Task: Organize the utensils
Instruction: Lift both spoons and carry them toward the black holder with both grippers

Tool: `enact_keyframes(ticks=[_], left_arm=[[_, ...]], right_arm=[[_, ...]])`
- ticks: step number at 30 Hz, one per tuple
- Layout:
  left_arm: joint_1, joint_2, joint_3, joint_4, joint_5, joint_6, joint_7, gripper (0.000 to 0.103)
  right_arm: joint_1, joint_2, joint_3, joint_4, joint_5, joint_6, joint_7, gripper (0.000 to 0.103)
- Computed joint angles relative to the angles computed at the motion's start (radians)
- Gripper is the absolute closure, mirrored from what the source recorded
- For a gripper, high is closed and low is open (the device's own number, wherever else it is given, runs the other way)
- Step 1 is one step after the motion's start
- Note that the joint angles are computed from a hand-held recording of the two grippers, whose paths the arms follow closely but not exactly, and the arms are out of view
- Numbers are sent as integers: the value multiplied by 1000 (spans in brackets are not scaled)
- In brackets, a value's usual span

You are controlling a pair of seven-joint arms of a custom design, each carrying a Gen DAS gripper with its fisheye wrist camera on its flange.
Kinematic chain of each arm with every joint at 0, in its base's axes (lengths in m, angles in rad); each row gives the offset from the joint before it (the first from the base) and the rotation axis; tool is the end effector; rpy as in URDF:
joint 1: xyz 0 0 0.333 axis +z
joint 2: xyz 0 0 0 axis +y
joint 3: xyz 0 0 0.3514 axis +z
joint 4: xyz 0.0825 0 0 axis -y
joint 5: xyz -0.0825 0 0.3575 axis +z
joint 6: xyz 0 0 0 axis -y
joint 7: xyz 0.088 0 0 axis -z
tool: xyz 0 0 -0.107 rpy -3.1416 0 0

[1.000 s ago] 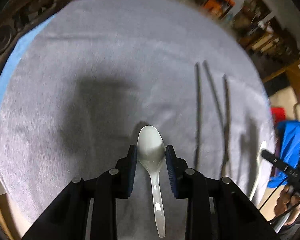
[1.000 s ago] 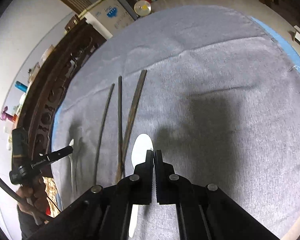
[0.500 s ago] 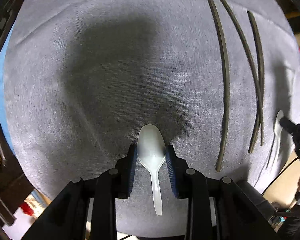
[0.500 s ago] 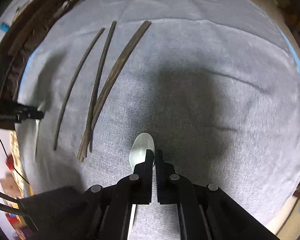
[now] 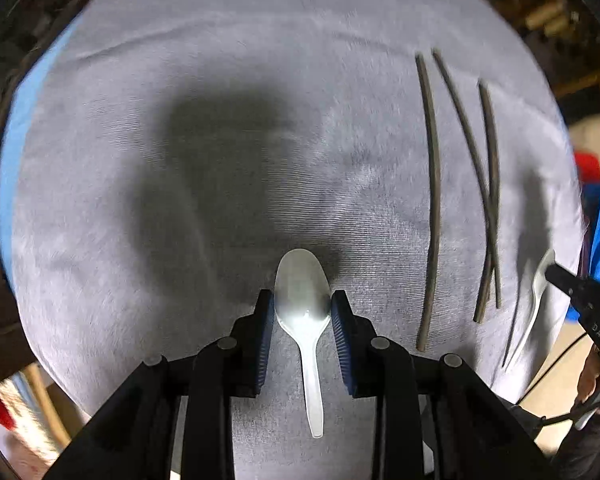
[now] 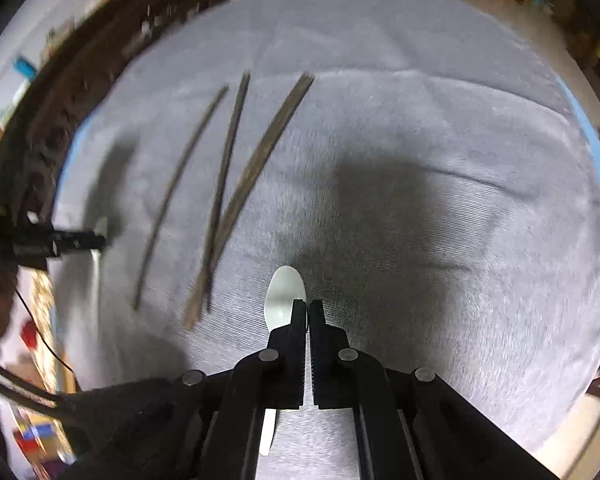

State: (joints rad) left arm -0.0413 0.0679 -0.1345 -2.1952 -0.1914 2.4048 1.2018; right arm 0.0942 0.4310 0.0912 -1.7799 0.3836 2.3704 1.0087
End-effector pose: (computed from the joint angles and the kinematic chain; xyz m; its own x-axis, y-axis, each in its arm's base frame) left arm 0.5279 -0.0941 0.4202 0.3092 -0.9314 0.1919 -0.9429 -0.3265 -0.0653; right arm 0.6513 0.1191 0.3806 0.4778 -0.8488 -0.2263 -0.8680 -0.4165 -0.2704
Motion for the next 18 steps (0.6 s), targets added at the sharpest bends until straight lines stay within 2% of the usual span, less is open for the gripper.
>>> enact_keyframes(ticks=[2, 5, 9, 13, 18], left_arm=[[-3, -73, -5, -90, -63, 93, 2, 73], [-17, -173, -7, -189, -75, 220, -36, 73], [-17, -293, -11, -294, -21, 359, -126, 73], [24, -411, -66, -379, 92, 464, -292, 73], [116, -500, -157, -448, 217, 564, -486, 73]], right_arm=[[-30, -35, 20, -50, 79, 44, -33, 101], [-65, -79, 31, -104, 184, 81, -92, 101], [-86, -146, 32, -174, 324, 132, -170, 101], [-89, -229, 16, -245, 475, 166, -261, 101], [-66, -322, -23, -311, 642, 187, -358, 101]])
